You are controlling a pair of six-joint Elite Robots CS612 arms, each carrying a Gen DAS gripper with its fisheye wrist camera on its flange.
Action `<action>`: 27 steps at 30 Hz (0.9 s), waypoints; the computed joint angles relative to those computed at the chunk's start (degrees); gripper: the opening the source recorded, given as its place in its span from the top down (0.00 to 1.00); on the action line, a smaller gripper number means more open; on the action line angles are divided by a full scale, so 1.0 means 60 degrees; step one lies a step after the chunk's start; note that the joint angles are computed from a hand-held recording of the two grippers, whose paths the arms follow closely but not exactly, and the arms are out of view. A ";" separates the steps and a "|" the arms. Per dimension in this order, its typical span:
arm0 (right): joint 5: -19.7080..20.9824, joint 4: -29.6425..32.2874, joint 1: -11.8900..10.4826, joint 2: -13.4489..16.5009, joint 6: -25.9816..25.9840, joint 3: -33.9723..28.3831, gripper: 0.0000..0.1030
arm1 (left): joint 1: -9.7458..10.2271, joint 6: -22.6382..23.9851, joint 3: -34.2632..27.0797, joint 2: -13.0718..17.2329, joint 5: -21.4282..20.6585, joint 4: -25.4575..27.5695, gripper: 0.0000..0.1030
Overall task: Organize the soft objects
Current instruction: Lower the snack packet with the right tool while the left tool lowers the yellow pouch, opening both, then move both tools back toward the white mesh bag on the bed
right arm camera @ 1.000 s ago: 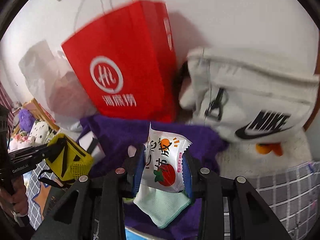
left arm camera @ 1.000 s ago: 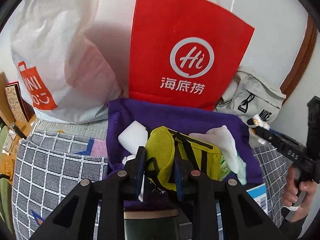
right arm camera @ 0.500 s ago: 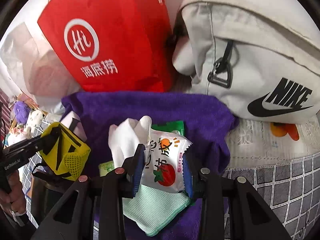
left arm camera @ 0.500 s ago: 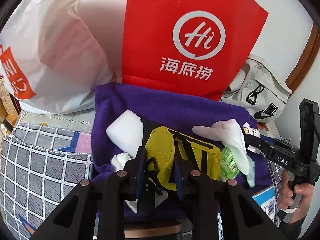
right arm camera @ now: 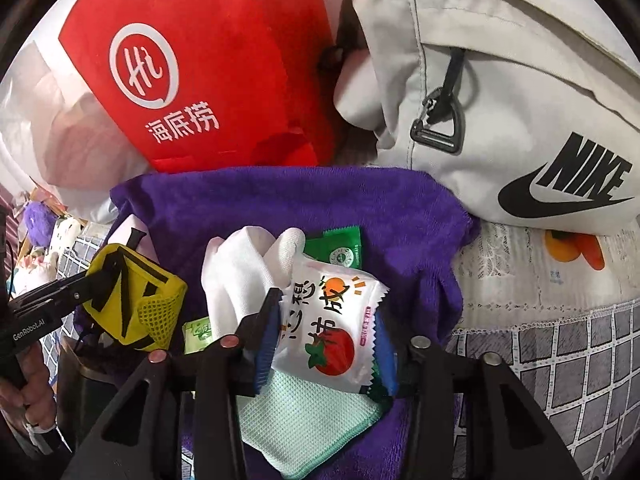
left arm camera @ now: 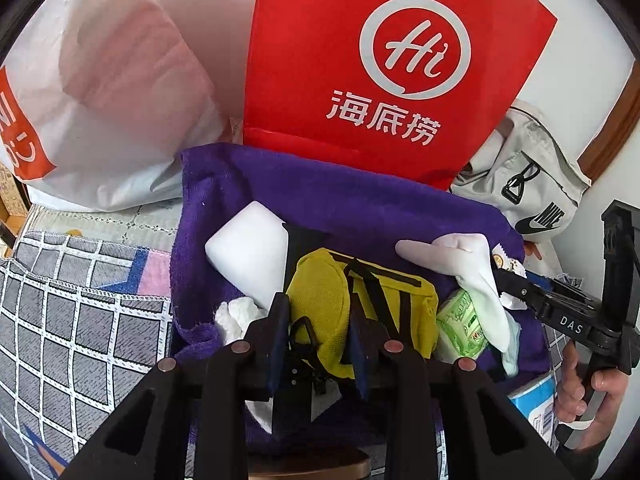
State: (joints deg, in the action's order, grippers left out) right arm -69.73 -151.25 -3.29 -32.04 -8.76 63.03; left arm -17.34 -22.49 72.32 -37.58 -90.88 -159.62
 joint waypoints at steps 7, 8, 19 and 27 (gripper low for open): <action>0.0134 -0.0593 0.0017 -0.0270 0.0149 0.0357 0.39 | -0.0057 0.0072 0.0191 -0.0215 0.0177 -0.0028 0.60; 0.0116 -0.0665 0.0023 -0.0329 0.0117 0.0433 0.38 | -0.0080 0.0115 0.0259 -0.0277 0.0278 -0.0088 0.54; 0.0177 -0.1381 0.0029 -0.0993 0.0049 0.1320 0.25 | -0.0251 0.0112 0.1358 -0.1118 0.0936 -0.0902 0.51; 0.0241 -0.2627 -0.0025 -0.1990 -0.0063 0.3033 0.25 | -0.0568 0.0260 0.2467 -0.1818 0.1415 -0.1734 0.48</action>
State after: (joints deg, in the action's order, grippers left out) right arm -68.28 -167.01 -3.44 -43.98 -9.14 81.23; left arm -20.75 -20.93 87.12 -48.49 -82.39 -170.02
